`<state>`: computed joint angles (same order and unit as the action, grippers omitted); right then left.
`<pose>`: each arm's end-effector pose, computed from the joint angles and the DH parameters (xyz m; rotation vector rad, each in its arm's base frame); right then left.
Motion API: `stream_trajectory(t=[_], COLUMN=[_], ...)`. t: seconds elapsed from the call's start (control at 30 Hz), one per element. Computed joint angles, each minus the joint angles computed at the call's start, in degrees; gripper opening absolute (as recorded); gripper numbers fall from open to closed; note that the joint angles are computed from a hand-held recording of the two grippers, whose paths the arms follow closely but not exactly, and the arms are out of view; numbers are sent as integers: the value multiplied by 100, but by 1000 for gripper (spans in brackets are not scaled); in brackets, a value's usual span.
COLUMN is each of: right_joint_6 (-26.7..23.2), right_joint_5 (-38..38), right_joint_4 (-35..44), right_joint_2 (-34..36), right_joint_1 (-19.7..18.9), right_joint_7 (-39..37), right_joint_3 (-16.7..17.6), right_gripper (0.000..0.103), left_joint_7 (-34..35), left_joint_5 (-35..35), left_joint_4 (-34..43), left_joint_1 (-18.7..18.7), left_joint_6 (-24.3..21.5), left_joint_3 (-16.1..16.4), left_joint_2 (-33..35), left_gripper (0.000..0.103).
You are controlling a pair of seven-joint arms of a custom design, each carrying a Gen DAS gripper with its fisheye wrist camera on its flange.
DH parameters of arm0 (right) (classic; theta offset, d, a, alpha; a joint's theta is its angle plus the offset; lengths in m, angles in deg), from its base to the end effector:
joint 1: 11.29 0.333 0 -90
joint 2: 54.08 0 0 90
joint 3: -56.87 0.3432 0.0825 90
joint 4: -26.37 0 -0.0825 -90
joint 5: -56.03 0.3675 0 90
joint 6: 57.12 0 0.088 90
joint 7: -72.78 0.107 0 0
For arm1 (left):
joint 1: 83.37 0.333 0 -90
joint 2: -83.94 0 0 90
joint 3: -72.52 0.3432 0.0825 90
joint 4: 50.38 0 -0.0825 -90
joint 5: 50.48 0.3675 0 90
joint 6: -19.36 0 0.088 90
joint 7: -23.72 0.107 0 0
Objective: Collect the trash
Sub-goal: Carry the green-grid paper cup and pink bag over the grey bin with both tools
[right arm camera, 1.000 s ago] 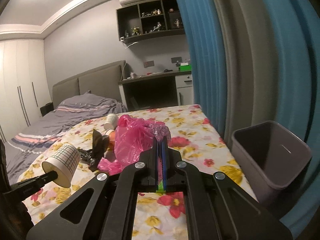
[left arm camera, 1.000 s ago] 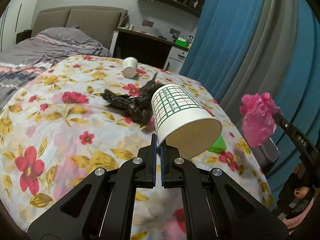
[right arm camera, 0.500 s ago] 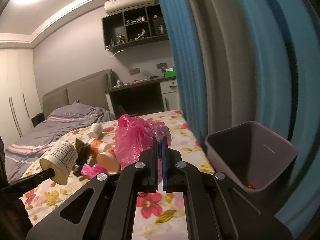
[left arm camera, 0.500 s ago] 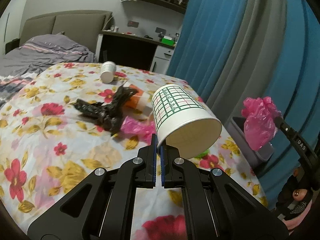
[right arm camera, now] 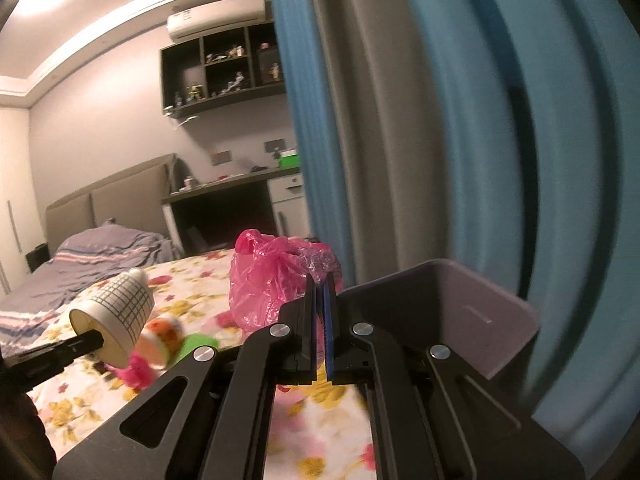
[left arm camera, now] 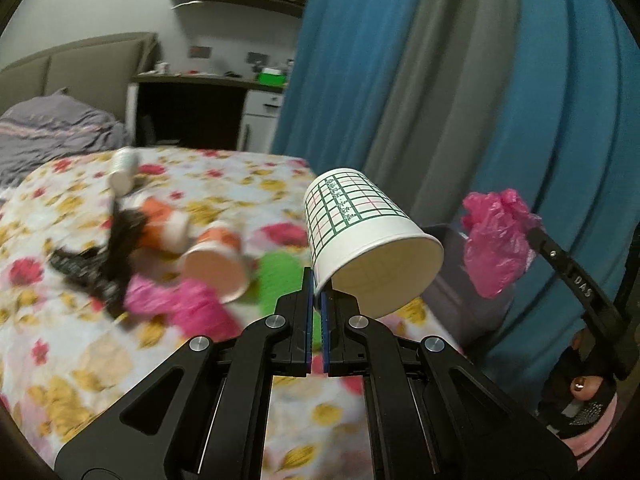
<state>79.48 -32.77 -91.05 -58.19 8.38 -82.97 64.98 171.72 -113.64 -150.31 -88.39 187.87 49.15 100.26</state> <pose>0.4944 0.2519 0.5564 -1.0798 1.7470 -1.1647 0.6224 -0.2340 0.5298 -1.3374 2.1026 -1.4426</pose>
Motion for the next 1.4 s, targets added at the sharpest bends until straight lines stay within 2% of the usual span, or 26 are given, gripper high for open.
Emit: stream_trajectory(t=[0.13,0.37,0.47,0.7,1.03,1.4], right_joint_6=[-169,-582,-622,-624,-459,-332], right_joint_5=[28,223,318,494,573,683], right_joint_4=[-147,-388,-484,-702,-701,-645], right_joint_2=[-133,-278,-303,-356,-261,-199], right_joint_1=[-101,-289,-372,-524,-618,-649], right_joint_7=[62,-50,-48,31,-21,-130], right_joint_3=[-58,-76,-111,-158,-204,-255], right_gripper=[4,4,4,4,4,4], left_joint_7=[-288,-1140,-1643,-2435,-3183,-3448], left_joint_5=[538,1832,2513,3598,4428,4677], left_joint_4=[458,1528,2035,2848,3647,4276], left_joint_1=[-267,-676,-964,-1334,-1656,-1785], left_joint_6=[-78,-503,-726,-1065,-1462,-1959], left_joint_3=[-57,-229,-168,-151,-17,6], left_joint_2=[325,1141,1551,2243,2813,3205], left_gripper=[2,2,2,2,2,2])
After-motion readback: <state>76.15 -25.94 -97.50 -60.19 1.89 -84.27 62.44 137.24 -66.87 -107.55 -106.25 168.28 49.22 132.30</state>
